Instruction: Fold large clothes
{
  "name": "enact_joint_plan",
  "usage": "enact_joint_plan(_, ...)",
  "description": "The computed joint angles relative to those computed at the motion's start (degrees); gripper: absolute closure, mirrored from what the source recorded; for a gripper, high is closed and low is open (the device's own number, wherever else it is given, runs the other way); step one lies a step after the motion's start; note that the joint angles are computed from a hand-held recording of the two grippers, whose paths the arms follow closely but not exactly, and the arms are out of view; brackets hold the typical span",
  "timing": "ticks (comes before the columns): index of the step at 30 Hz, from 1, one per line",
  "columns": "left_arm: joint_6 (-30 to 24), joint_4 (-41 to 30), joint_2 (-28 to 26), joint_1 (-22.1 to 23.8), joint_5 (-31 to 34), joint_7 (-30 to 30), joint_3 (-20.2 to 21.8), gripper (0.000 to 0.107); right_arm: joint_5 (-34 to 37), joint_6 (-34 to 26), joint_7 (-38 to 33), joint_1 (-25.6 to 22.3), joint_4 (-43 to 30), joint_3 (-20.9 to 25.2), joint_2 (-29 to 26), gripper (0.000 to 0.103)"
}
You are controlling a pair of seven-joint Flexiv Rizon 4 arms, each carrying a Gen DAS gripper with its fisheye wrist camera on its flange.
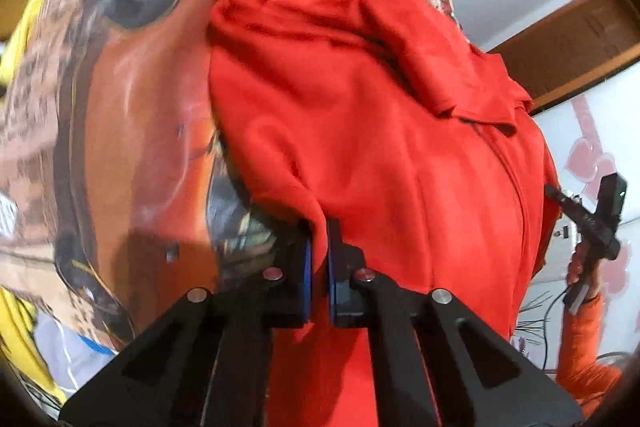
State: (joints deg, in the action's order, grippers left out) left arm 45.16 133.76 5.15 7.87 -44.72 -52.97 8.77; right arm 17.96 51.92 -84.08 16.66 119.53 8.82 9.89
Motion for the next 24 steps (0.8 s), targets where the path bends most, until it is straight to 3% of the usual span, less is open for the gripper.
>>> enact_joint_plan(6, 4.52, -4.71, -0.21, -1.07, -8.14, 2.88, -0.80, 0.103, 1.19, 1.83, -4.08, 1.44, -4.93, -0.42, -0.84, 0.091)
enact_joint_plan(10, 11.76, -7.15, -1.33, -1.46, -9.48, 4.16, -1.46, 0.103, -1.36, 6.14, -2.88, 1.06, -8.01, -0.01, -4.37, 0.092)
enact_joint_plan(13, 16.41, -9.22, -4.79, -0.93, -6.07, 0.72, -1.96, 0.103, -5.87, 9.44, 0.59, 0.25, -8.57, 0.48, -7.88, 0.092)
enact_joint_plan(17, 17.28, -12.08, -11.26, 0.70, 1.61, -4.43, -2.44, 0.101, -11.79, 9.93, 6.13, -0.74, -9.34, 0.51, -13.18, 0.091)
enact_joint_plan(22, 14.17, -14.07, -15.39, 2.45, 10.84, -9.46, -2.90, 0.099, -12.43, 8.58, 5.42, -1.91, -9.06, 1.38, -14.82, 0.085)
enact_joint_plan(24, 12.70, -14.03, -15.39, 2.88, 12.81, -10.23, -3.01, 0.089, -11.50, 7.64, 4.55, -2.44, -9.32, 1.59, -14.18, 0.082)
